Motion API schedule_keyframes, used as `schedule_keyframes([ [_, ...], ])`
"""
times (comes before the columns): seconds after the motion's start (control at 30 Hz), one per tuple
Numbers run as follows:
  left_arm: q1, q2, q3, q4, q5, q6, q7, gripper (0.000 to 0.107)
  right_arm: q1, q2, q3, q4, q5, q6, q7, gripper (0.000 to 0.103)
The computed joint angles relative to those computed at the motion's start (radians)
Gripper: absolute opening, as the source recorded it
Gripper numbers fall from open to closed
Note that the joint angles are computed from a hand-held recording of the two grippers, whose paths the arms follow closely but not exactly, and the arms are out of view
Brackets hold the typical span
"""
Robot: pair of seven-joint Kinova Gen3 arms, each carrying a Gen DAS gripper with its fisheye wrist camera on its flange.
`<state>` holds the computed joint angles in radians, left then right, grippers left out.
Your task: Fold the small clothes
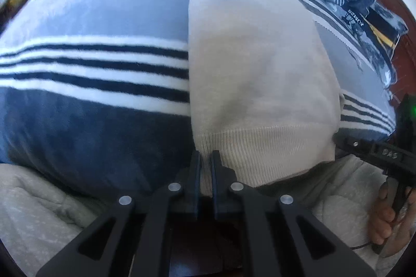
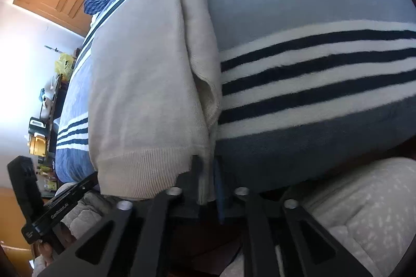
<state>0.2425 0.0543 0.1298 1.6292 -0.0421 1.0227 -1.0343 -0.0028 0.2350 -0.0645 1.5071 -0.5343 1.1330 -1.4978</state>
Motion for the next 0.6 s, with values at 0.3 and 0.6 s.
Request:
schedule_keyframes([
  [0.3,0.065,-0.100,0.057,0.000,-0.124,0.105,0.125,0.070,0.008,-0.166,0.029,0.120,-0.014,-0.020,-0.021,0.069],
  [0.6,0.093,-0.236,0.224,-0.024,-0.328,0.222,0.318,0.077,-0.102,-0.390,0.016,0.157,0.136,0.019,-0.162,0.077],
])
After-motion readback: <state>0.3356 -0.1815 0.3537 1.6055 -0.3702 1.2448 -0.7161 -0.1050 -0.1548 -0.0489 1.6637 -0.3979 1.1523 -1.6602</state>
